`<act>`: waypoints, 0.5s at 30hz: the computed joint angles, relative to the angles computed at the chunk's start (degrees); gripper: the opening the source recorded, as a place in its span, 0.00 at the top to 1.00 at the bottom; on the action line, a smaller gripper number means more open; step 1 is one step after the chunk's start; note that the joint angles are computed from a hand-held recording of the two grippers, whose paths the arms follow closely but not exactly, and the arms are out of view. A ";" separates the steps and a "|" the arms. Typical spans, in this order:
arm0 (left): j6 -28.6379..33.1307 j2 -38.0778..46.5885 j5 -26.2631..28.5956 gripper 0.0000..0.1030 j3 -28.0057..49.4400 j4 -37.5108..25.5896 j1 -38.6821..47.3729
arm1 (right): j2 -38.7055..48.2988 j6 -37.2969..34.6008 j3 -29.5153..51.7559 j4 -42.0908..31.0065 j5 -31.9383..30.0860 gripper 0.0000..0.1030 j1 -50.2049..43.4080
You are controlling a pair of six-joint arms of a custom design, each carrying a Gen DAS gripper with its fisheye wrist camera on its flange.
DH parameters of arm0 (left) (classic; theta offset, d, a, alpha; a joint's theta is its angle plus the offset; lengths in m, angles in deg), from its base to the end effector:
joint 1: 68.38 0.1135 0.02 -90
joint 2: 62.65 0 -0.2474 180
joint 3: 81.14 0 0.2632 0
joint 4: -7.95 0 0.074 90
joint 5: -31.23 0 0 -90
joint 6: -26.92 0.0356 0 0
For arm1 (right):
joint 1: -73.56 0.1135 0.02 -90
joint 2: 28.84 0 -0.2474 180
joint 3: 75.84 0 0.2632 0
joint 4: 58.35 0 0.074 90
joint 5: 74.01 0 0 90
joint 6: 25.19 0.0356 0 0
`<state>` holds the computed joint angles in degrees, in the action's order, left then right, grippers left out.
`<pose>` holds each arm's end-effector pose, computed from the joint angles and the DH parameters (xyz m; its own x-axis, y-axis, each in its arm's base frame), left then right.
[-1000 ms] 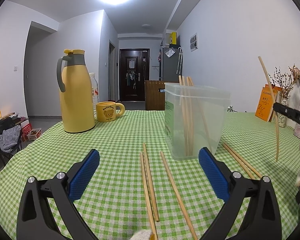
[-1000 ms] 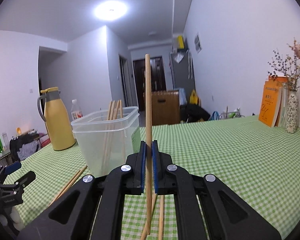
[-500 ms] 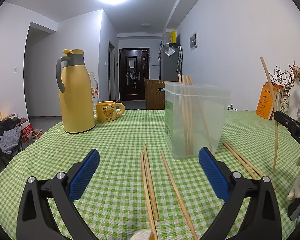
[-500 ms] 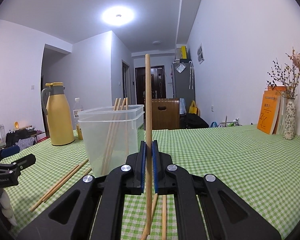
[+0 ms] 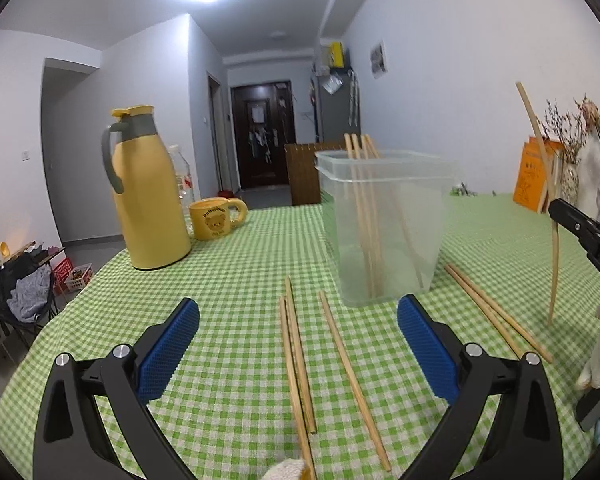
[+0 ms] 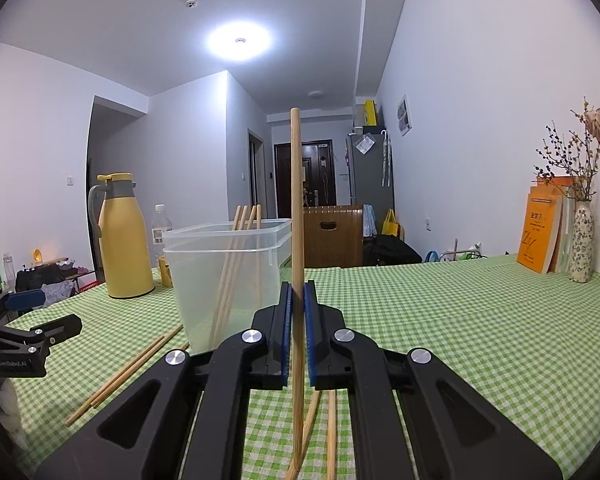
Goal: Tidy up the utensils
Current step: 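Lower the left gripper onto a wooden chopstick while the right gripper holds its chopstick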
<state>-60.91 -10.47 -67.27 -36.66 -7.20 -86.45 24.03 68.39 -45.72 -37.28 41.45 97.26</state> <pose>0.2201 -0.0663 0.2313 -0.3622 0.1576 -0.9187 0.1911 0.9772 0.0922 0.2071 0.0742 0.2058 -0.0249 0.0506 -0.9984 0.0322 0.9982 0.0498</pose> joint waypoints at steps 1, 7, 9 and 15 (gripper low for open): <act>0.11 1.22 1.15 0.07 2.32 -3.36 0.40 | -0.14 0.05 -0.12 0.10 -0.09 0.94 -0.05; -0.95 11.02 7.80 0.07 16.18 -19.87 4.39 | -0.85 0.51 -0.54 0.11 -0.87 0.94 -0.51; -2.24 15.36 8.25 0.07 21.19 -24.63 5.72 | -1.06 0.65 -0.58 0.01 -1.17 0.94 -0.67; -2.97 26.69 8.77 0.07 32.44 -34.00 9.16 | -1.66 1.08 -0.84 -0.19 -2.48 0.94 -1.26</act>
<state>-63.88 16.22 -58.50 -4.22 -41.20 -77.29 22.37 69.47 -46.57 -37.47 38.97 95.99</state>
